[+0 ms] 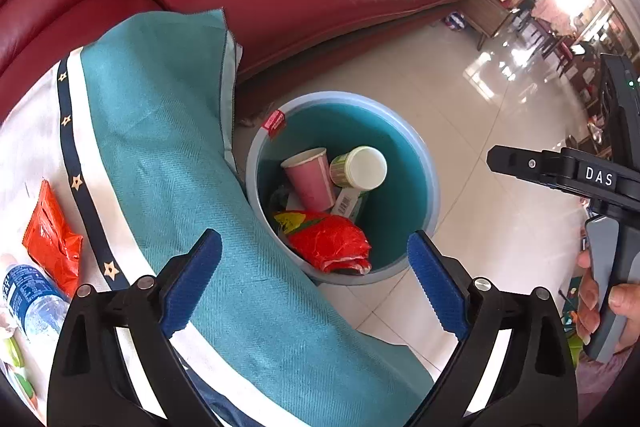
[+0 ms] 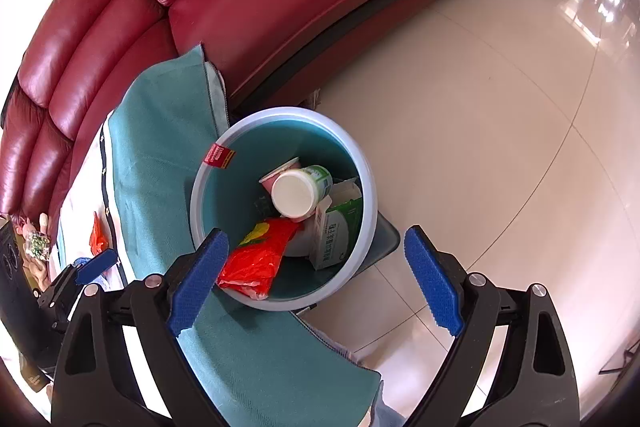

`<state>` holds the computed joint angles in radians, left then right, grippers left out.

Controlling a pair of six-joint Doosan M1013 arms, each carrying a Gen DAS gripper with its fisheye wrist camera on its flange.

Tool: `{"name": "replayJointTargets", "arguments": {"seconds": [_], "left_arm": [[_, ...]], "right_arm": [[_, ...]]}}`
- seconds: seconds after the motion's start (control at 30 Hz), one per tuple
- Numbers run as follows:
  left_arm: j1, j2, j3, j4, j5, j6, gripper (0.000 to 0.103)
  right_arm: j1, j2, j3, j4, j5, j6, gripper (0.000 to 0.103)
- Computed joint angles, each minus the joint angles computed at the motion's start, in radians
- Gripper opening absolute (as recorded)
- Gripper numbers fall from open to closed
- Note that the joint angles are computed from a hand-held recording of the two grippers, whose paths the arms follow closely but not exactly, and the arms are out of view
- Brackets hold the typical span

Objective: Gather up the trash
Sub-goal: 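Move both open tools back over the table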

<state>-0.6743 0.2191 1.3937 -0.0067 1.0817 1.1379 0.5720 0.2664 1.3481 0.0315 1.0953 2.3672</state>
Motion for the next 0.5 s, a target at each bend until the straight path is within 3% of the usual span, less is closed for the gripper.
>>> {"name": "replayJointTargets", "arguments": {"seconds": [0.5], "left_arm": [[0.021, -0.119, 0.110, 0.017, -0.041, -0.036, 0.096]], "right_arm": [[0.072, 0.036, -0.091, -0.043, 0.069, -0.004, 0.086]]}}
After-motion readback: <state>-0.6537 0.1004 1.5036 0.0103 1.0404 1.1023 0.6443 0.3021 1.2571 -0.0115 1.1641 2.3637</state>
